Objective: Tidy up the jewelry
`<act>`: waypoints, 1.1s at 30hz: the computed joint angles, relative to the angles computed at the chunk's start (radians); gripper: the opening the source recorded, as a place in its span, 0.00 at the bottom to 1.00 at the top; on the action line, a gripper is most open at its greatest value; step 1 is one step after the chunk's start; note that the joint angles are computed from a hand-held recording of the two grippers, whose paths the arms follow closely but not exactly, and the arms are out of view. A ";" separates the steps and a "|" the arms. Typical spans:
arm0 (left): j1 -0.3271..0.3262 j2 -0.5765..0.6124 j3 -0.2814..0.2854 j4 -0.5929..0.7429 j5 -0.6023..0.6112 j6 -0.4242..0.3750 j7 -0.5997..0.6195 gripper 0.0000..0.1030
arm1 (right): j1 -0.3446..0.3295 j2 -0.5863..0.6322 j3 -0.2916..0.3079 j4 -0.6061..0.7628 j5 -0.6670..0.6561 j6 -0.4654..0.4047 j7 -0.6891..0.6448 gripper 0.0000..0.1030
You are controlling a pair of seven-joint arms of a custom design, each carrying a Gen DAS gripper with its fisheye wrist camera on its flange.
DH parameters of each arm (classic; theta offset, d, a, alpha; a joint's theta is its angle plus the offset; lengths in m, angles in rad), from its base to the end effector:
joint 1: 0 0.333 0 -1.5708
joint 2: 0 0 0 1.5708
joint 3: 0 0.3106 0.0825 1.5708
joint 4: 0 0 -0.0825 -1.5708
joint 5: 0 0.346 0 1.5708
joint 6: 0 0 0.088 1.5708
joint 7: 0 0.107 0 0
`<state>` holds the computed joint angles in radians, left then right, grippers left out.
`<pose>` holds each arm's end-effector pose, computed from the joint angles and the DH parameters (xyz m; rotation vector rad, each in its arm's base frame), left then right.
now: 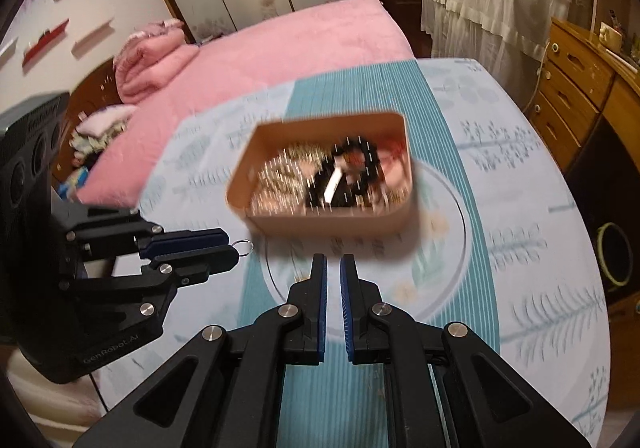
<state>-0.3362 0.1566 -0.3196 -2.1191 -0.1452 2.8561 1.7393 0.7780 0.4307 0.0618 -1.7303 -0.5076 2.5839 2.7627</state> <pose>0.4671 -0.3409 0.4279 -1.2225 2.5566 -0.8265 0.4386 0.4944 0.3941 -1.8821 1.8584 -0.3065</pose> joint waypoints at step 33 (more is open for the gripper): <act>-0.011 0.195 0.105 0.271 0.274 -0.081 -0.425 0.51 | -0.031 0.167 -0.080 0.245 0.142 0.012 -0.204 0.40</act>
<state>-0.3474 0.3513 -0.2145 -1.8484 0.1290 2.7755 1.3147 0.7470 0.5981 -0.0186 -1.4853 -0.3656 2.5961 2.5585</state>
